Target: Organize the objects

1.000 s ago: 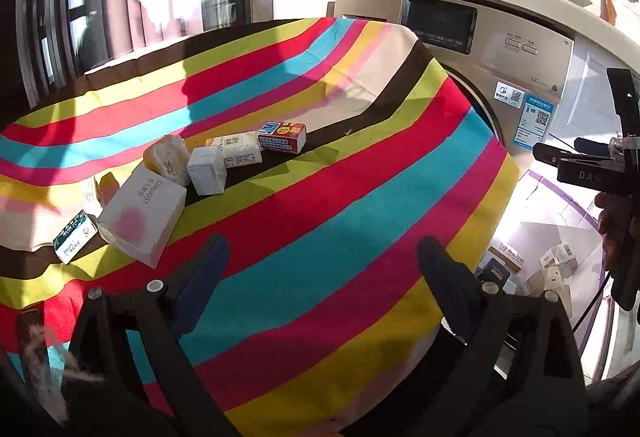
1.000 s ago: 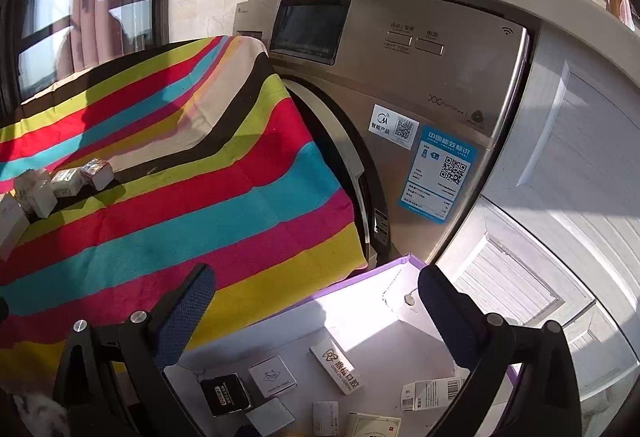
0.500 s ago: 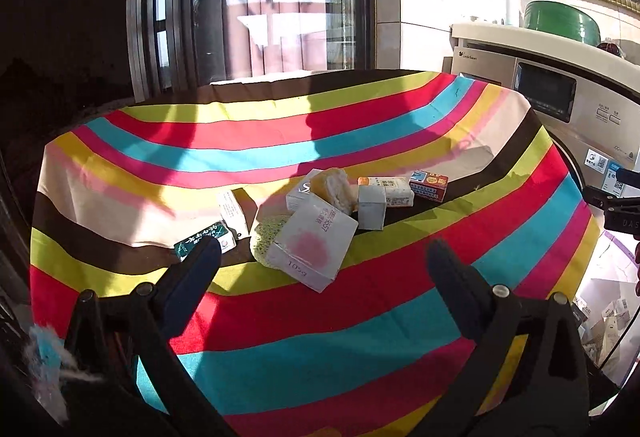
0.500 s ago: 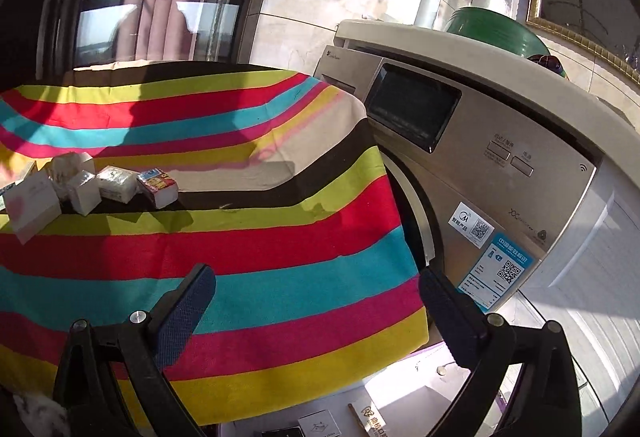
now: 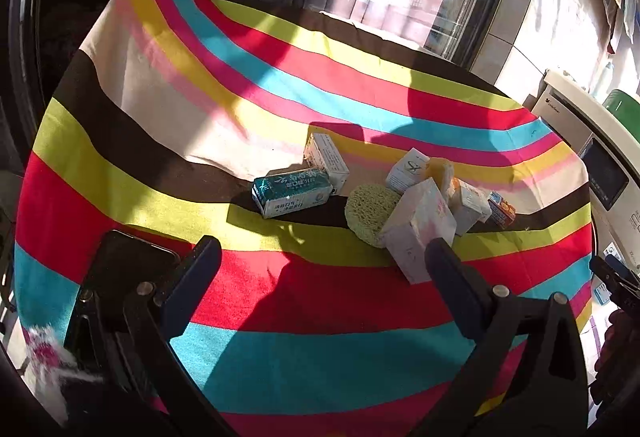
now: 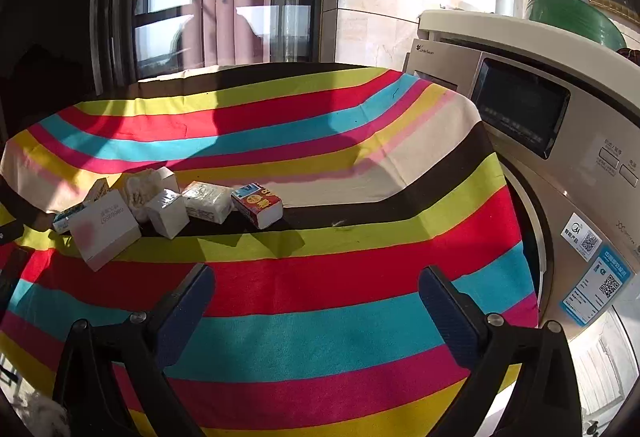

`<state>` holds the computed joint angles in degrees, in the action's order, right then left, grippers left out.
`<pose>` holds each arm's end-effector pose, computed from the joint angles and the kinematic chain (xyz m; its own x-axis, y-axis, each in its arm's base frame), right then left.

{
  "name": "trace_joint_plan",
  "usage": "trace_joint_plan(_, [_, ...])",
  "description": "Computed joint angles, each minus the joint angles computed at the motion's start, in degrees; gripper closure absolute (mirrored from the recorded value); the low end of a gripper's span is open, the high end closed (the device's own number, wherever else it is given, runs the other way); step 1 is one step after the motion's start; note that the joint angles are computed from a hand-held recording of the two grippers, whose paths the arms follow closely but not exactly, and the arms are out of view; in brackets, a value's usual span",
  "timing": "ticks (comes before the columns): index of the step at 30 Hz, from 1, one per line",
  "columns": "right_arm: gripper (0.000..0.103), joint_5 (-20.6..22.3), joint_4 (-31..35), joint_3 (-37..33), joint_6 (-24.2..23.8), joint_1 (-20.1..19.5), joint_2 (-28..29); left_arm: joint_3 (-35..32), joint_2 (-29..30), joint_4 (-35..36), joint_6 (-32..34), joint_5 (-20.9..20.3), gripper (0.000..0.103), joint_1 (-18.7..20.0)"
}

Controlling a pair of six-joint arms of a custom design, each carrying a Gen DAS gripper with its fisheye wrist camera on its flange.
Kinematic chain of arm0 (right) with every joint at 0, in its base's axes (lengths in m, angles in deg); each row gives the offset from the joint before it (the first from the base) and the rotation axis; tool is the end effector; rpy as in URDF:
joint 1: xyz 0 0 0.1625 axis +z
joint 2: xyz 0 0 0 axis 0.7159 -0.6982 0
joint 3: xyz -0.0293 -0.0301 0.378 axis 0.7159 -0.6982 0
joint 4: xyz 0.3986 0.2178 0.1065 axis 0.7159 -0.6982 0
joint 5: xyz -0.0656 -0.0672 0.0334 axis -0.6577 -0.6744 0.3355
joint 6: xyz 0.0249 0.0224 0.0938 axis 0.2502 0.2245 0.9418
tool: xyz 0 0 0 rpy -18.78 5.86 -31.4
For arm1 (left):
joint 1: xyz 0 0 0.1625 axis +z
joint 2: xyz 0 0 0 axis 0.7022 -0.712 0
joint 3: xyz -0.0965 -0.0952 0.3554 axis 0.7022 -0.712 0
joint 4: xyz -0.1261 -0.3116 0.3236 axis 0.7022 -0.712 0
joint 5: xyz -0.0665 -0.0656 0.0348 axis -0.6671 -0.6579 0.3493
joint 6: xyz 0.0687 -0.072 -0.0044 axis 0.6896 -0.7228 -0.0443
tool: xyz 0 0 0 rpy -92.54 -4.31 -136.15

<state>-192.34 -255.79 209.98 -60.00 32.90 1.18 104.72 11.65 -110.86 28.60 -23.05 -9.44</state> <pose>0.0097 -0.5087 0.2714 -0.6952 -0.0281 0.7183 -0.5948 0.5836 -0.5529 -0.2516 -0.4501 0.0469 -0.8707 -0.2392 -0.4296 0.2437 0.5490 -0.7995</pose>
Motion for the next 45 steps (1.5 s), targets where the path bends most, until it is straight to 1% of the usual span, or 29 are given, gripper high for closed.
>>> trace_joint_plan(3, [0.000,0.01,0.05,-0.49,-0.57,0.75,1.40,-0.57,-0.91,-1.88,-0.01,-2.45,0.003,2.09])
trace_joint_plan(5, [0.000,0.68,1.14,-0.75,-0.66,1.03,1.91,-1.68,-0.43,-5.63,2.27,-5.19,0.004,3.72])
trace_joint_plan(9, [0.000,2.10,4.01,-1.28,-0.25,1.49,2.50,-4.69,0.56,-2.85,-0.19,-6.88,0.010,6.65])
trace_joint_plan(10, [0.000,2.58,4.81,-1.38,-0.27,1.55,2.55,-5.40,0.77,-1.27,-1.57,-6.73,0.012,7.23])
trace_joint_plan(12, [0.000,3.19,5.85,-1.46,-0.06,1.63,2.67,-7.04,1.00,4.24,-5.81,-6.20,0.015,8.26])
trace_joint_plan(14, [0.000,3.43,6.88,-1.60,0.18,1.77,2.86,-8.66,1.81,6.67,-8.22,-6.81,0.016,9.28])
trace_joint_plan(16, [0.000,3.74,7.37,-1.57,0.73,1.80,2.99,-10.68,2.65,11.10,-11.82,-6.81,0.016,10.22])
trace_joint_plan(18, [0.000,4.38,8.93,-1.59,1.71,1.73,2.84,-12.50,3.70,14.45,-13.97,-6.74,0.016,11.00])
trace_joint_plan(21, [0.000,4.90,10.23,-1.54,3.12,1.80,2.76,-15.36,4.63,24.52,-19.82,-4.52,0.016,11.86])
trace_joint_plan(22, [0.000,5.09,10.72,-1.54,3.65,1.84,2.71,-16.08,4.95,26.29,-20.58,-4.24,0.017,12.19])
trace_joint_plan(24, [0.000,5.40,11.58,-1.60,4.99,2.01,2.68,-17.39,5.79,28.05,-20.01,-4.50,0.021,12.78])
trace_joint_plan(25, [0.000,5.48,12.06,-1.67,5.74,2.16,2.73,-17.98,6.13,30.29,-20.56,-3.49,0.024,12.69])
trace_joint_plan(26, [0.000,5.53,12.54,-1.80,6.22,2.30,2.84,-18.46,6.51,31.30,-19.93,-2.92,0.024,12.62])
trace_joint_plan(28, [0.000,5.41,12.89,-2.10,6.74,2.71,3.29,-18.63,7.04,29.91,-17.03,-2.75,0.024,12.70])
trace_joint_plan(30, [0.000,5.44,13.36,-2.44,7.21,3.24,3.78,-18.34,7.09,29.85,-16.20,-2.03,0.024,12.42])
trace_joint_plan(32, [0.000,5.58,14.38,-3.03,8.69,3.85,4.24,-16.79,6.59,27.24,-14.28,-1.46,0.024,11.76])
trace_joint_plan(34, [0.000,5.53,16.09,-3.95,11.26,4.59,4.80,-14.92,5.83,25.96,-13.46,-0.47,0.024,10.62])
trace_joint_plan(37, [0.000,5.40,19.12,-5.86,15.37,6.00,6.19,-12.22,4.65,26.20,-13.61,1.34,0.024,9.05])
trace_joint_plan(39, [0.000,5.13,21.12,-7.51,18.25,7.13,7.79,-10.49,4.18,24.26,-13.13,1.54,0.024,8.45])
trace_joint_plan(43, [0.000,5.45,26.60,-11.16,24.58,8.79,11.21,-8.03,3.18,23.18,-12.73,1.66,0.024,7.62])
trace_joint_plan(45, [0.000,5.76,29.43,-13.02,27.82,9.50,12.98,-6.79,2.74,21.53,-12.13,2.30,0.024,7.10])
